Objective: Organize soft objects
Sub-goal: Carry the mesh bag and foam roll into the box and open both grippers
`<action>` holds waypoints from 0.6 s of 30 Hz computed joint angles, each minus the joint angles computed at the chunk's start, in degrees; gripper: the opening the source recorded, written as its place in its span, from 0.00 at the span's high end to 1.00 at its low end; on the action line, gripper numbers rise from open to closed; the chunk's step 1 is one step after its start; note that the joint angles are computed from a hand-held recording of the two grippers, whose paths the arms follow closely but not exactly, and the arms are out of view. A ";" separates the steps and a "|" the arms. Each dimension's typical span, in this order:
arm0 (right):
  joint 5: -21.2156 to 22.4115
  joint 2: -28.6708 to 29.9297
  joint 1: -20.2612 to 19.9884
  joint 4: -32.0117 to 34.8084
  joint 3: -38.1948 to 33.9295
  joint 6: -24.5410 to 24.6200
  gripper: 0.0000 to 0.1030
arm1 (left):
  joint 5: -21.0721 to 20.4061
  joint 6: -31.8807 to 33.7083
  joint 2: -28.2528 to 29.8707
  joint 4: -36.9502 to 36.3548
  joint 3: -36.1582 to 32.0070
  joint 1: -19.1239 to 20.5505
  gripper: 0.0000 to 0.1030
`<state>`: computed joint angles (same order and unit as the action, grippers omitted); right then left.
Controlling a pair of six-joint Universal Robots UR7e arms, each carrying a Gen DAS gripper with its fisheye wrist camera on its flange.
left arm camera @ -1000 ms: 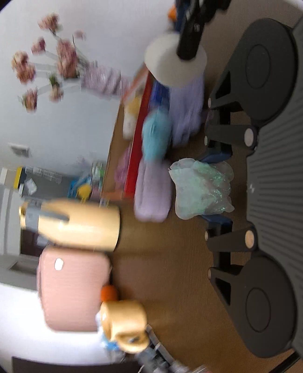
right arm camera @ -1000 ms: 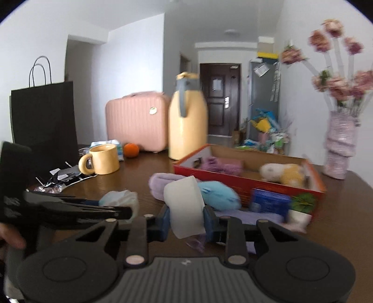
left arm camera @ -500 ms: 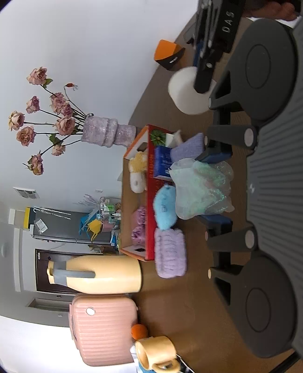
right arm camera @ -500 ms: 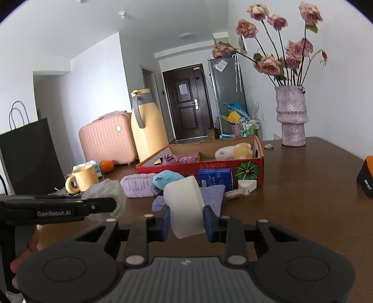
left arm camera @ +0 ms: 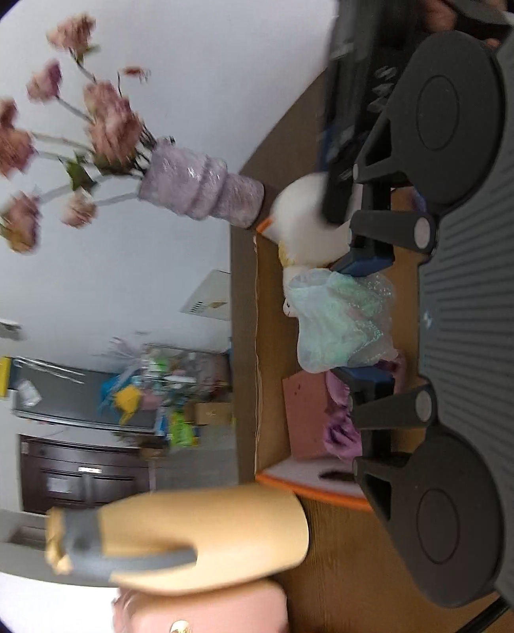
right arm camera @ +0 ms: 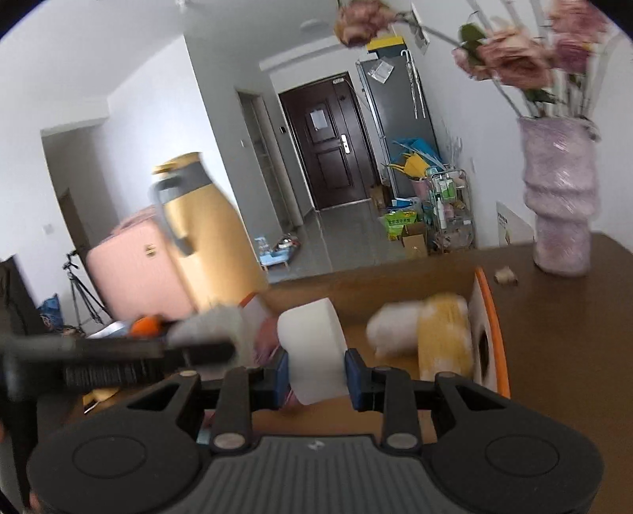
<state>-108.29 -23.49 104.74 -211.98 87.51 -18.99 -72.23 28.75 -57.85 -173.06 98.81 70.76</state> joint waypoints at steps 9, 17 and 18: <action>-2.36 10.85 -2.90 30.51 -33.02 -0.03 0.69 | 1.11 0.05 12.86 11.35 -17.73 2.29 0.27; -2.46 15.72 -3.12 35.47 -41.30 -2.50 0.49 | 0.96 -0.65 15.08 9.63 -20.21 3.82 0.22; -2.33 15.31 -2.96 34.46 -40.34 -2.64 0.49 | 1.23 -0.64 14.81 9.43 -20.09 3.84 0.22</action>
